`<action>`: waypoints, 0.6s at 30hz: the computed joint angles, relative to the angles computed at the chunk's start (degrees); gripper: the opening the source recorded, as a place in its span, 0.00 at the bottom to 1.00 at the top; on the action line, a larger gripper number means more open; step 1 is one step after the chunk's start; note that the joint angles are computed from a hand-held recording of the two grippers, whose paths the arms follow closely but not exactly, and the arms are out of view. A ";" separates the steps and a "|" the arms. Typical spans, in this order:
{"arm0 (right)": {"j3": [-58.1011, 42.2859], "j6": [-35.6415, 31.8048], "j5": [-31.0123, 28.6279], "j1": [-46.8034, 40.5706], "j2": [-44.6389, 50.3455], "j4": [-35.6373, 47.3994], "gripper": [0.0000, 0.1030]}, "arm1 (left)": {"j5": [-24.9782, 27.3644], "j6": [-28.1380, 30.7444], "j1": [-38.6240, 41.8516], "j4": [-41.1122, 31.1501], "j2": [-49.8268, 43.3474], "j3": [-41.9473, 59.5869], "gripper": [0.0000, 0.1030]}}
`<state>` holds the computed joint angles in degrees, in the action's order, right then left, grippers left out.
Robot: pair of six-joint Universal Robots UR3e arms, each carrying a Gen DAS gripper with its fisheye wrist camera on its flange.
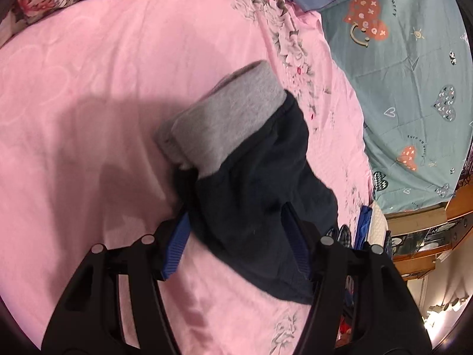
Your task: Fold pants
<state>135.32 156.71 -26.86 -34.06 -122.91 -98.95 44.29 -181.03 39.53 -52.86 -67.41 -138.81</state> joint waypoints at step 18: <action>-3.90 25.15 -1.54 20.54 25.86 -40.58 0.70 | 12.07 -9.07 -12.09 20.00 -0.25 2.24 0.16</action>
